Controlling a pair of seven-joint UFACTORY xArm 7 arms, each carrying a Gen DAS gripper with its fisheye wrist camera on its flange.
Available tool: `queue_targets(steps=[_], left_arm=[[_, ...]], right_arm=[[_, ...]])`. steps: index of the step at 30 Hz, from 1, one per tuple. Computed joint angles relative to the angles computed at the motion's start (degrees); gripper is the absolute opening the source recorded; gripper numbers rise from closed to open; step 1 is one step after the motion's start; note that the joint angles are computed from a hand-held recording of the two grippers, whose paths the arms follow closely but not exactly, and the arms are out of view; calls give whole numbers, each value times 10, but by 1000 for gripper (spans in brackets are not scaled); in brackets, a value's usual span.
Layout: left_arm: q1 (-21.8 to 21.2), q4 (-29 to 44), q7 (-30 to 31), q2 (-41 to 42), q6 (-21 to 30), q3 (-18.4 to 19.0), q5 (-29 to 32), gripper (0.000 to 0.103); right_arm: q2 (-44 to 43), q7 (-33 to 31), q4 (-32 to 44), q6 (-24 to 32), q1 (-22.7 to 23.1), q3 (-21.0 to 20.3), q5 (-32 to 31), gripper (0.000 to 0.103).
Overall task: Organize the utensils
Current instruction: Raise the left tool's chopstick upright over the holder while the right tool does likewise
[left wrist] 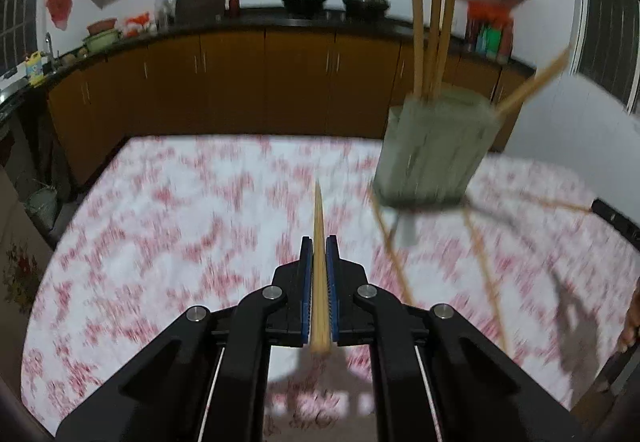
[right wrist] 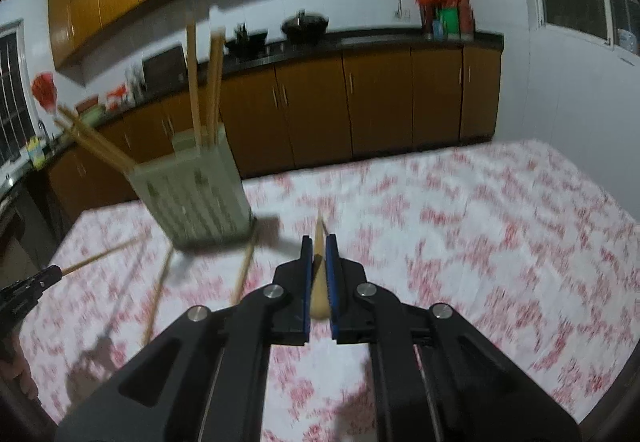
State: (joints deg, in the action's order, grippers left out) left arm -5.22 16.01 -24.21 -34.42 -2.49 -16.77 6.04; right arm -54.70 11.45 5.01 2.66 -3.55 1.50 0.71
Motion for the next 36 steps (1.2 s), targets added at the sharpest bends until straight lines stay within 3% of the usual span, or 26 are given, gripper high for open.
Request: queue_targets(steps=[11, 18, 24, 29, 33, 36], left_arm=[[-3, 33, 10, -20, -34, 14, -13, 7], [-48, 53, 29, -23, -38, 48, -23, 7], [-69, 77, 41, -29, -52, 43, -28, 7], [-69, 90, 41, -25, -68, 25, -34, 7], [-81, 104, 42, -13, -85, 36, -39, 7], [-62, 119, 42, -3, -107, 17, -44, 7]], right_arm=[[-13, -3, 17, -27, -3, -11, 6, 8], [-33, -19, 46, -28, 31, -36, 12, 8], [-46, -38, 78, -35, 77, -55, 22, 8], [-47, -43, 94, -52, 93, -48, 25, 8], [-31, -42, 112, -72, 102, -46, 28, 8], [-9, -35, 133, -108, 107, -40, 30, 8]])
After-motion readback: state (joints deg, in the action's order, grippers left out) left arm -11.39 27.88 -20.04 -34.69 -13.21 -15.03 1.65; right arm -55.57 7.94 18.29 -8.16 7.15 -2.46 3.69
